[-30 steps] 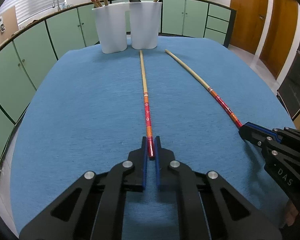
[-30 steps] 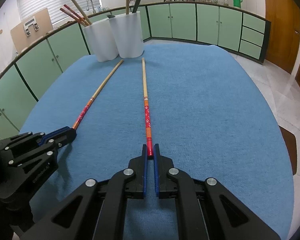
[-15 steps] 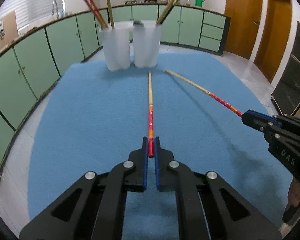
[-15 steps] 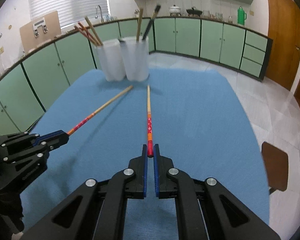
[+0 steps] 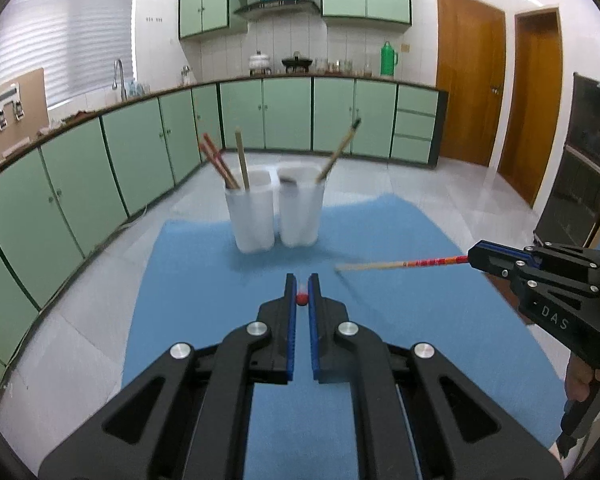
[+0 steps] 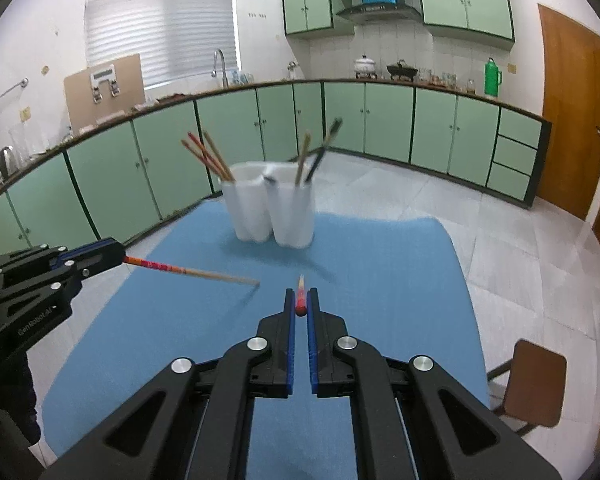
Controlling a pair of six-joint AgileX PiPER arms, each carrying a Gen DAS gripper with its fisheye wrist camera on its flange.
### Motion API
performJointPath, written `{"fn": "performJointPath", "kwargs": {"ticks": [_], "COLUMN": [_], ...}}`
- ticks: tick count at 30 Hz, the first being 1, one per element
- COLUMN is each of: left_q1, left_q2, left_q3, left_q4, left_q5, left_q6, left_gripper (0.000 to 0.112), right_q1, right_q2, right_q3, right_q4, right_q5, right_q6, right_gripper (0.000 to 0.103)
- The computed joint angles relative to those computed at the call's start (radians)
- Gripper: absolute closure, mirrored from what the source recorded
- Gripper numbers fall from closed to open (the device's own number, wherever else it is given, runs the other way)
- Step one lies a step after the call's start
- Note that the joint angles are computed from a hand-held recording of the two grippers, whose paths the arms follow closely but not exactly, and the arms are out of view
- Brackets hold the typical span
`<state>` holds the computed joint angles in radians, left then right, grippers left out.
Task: Organize utensils
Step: 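Lift both red-patterned chopsticks and insert them into the white holder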
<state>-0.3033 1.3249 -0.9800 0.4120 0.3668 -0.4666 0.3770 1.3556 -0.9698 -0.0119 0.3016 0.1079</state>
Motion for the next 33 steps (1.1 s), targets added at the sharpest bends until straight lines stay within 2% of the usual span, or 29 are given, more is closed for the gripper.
{"fn": "performJointPath", "kwargs": {"ticks": [4,8,14,19,23,29,33], "left_q1": [0.015,0.034,0.073,0.084,0.115,0.136,0.140], "left_q2": [0.002,0.018,0.051,0.053,0.052,0.077,0.116], "left_q3": [-0.043,-0.096,-0.164,-0.191,-0.242,-0.361,-0.475], "left_q4": [-0.067,-0.153,-0.310,-0.363,-0.476,-0.540,-0.486], "left_q5": [0.006,0.013,0.015,0.016,0.026,0.051,0.062], "left_q6": [0.082,0.176,0.363,0.437,0.551,0.633,0.606], "left_gripper": [0.108,0.108,0.108,0.108,0.108,0.108,0.108], "right_q1": [-0.025,-0.039,-0.033,-0.030,-0.036,-0.047,-0.036], "right_q2": [0.020,0.062,0.132,0.178,0.208,0.272,0.352], "right_q3": [-0.088,-0.200,-0.351,-0.448,-0.557,-0.779,-0.960], "right_q4": [0.131,0.191,0.206,0.195,0.219,0.232,0.180], "right_q5": [0.056,0.112,0.190,0.235,0.283,0.355,0.395], "right_q6": [-0.125,-0.171,-0.183,-0.185,-0.222,-0.247,-0.207], "right_gripper": [0.098,0.098,0.098,0.098,0.098,0.098,0.098]}}
